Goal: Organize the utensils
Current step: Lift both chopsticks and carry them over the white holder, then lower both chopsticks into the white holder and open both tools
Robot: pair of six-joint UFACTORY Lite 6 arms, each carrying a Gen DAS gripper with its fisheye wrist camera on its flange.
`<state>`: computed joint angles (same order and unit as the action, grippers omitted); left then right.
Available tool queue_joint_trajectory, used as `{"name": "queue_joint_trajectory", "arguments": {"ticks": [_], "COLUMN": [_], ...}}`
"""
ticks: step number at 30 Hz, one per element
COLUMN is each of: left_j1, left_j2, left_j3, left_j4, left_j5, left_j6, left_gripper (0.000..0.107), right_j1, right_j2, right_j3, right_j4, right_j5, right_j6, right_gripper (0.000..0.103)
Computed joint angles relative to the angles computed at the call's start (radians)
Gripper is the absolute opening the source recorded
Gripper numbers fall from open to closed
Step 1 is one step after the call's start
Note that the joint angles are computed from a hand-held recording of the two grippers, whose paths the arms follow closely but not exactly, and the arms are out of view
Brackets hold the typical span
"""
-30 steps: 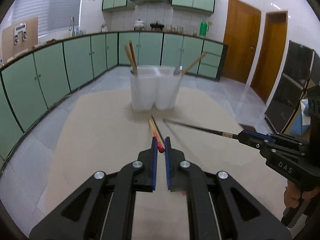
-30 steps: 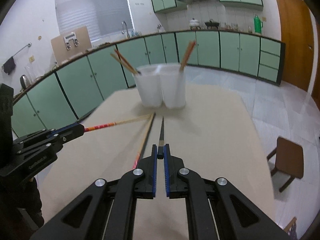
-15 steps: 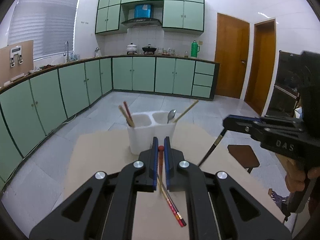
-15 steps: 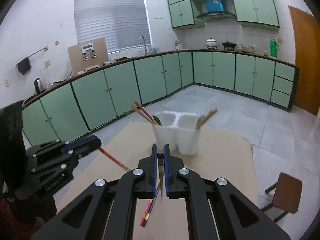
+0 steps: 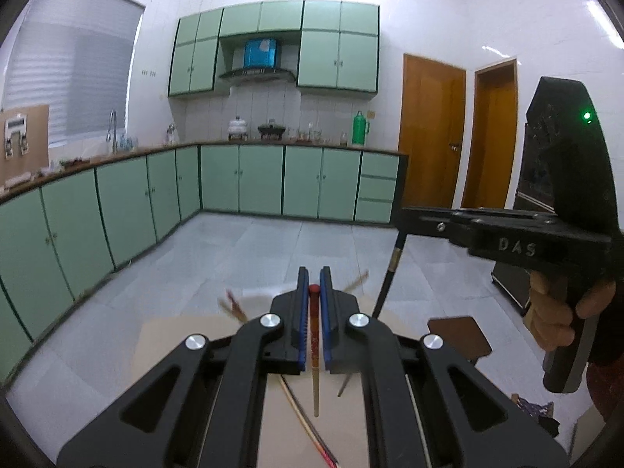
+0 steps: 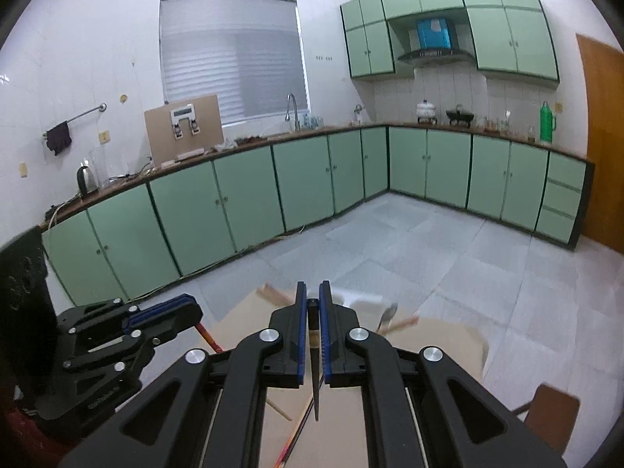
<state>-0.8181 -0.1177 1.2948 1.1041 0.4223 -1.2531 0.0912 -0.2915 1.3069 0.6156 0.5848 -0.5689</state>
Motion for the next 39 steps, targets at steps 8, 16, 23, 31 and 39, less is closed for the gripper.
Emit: {"name": "queue_joint_trajectory", "arguments": {"ticks": [8, 16, 23, 31, 39], "left_j1": [0.102, 0.167, 0.219, 0.263, 0.306], "left_j2": [0.301, 0.628, 0.859, 0.959, 0.904], "left_j3": [0.464, 0.897, 1.109, 1.127, 0.971], "left_j4": [-0.207, -0.374, -0.495, -0.578, -0.645], "left_j5": [-0.019, 0.035, 0.073, 0.077, 0.030], "left_j6": [0.306, 0.521, 0.623, 0.696, 0.716], "left_gripper": [0.005, 0.005, 0.005, 0.005, 0.007], "right_j1": [-0.020, -0.009, 0.001, 0.013, -0.006], "right_j2": [0.320, 0.565, 0.673, 0.702, 0.718], "right_j3": [0.429, 0.706, 0.708, 0.578, 0.521], "right_j4": [-0.039, -0.118, -0.118, -0.099, -0.066], "right_j5": [0.024, -0.016, -0.104, -0.187, -0.167], "right_j6": [0.075, 0.159, 0.163, 0.132, 0.090], "right_gripper": [0.006, 0.006, 0.006, 0.006, 0.011]}}
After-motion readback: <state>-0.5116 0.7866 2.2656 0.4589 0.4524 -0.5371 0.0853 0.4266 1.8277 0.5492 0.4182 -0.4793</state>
